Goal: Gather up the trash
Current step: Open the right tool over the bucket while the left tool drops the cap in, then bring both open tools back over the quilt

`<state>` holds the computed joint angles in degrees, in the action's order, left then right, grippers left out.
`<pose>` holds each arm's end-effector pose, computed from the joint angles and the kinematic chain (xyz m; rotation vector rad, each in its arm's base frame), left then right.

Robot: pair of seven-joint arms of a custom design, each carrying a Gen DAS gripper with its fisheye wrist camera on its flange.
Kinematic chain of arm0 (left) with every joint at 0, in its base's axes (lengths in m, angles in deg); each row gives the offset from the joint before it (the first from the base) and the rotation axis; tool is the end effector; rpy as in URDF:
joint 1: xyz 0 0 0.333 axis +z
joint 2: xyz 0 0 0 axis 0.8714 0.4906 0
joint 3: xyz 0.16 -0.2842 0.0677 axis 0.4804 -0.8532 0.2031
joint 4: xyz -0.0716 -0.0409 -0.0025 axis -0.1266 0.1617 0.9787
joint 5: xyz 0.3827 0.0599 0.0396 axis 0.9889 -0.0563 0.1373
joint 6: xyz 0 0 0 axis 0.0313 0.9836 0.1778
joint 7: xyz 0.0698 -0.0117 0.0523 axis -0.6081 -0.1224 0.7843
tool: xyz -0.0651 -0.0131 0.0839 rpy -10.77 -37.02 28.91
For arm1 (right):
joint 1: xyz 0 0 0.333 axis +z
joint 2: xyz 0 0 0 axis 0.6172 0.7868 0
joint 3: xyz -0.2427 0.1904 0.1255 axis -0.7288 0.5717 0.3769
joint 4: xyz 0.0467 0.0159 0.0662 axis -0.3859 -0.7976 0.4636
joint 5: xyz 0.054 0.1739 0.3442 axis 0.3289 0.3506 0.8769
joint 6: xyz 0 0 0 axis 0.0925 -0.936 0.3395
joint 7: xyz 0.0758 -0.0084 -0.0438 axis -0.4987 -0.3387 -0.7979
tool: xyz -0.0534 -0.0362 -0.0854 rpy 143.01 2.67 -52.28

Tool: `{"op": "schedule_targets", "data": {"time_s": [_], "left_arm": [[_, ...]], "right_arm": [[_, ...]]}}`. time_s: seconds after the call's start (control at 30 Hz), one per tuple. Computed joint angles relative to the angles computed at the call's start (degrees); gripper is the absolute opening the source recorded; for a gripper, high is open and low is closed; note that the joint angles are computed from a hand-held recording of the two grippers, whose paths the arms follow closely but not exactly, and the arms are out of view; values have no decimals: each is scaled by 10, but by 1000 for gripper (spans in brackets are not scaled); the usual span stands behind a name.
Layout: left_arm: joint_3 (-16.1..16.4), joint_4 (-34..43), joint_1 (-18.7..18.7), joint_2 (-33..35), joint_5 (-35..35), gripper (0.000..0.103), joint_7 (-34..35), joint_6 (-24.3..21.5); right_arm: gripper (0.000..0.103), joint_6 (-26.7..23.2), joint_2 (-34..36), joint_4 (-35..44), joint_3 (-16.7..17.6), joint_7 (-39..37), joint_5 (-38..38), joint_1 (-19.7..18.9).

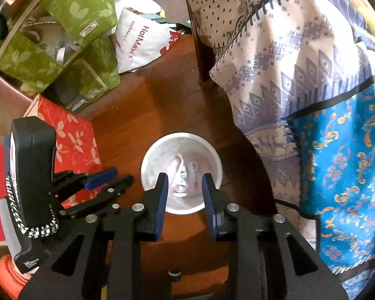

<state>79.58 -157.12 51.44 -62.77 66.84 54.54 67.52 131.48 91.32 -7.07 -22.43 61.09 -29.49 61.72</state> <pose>0.6256 -0.1943 0.4550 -1.9753 2.3650 -0.3642 0.6184 0.3542 0.5220 -2.1354 1.8676 -0.0606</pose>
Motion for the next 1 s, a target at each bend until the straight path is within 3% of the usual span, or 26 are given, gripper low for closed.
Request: {"op": "schedule_targets", "data": {"time_s": [0.33, 0.63, 1.0], "left_arm": [[-3, -42, 5, -83, 3, 23, 3, 32], [-17, -61, 6, -169, -2, 23, 9, 66], [-54, -25, -31, -203, 8, 32, 5, 101]], "right_arm": [[25, 28, -64, -56, -1, -2, -25, 5], [25, 79, -164, -135, -4, 39, -65, 7], [25, 132, -317, -252, -5, 130, -152, -19]]}}
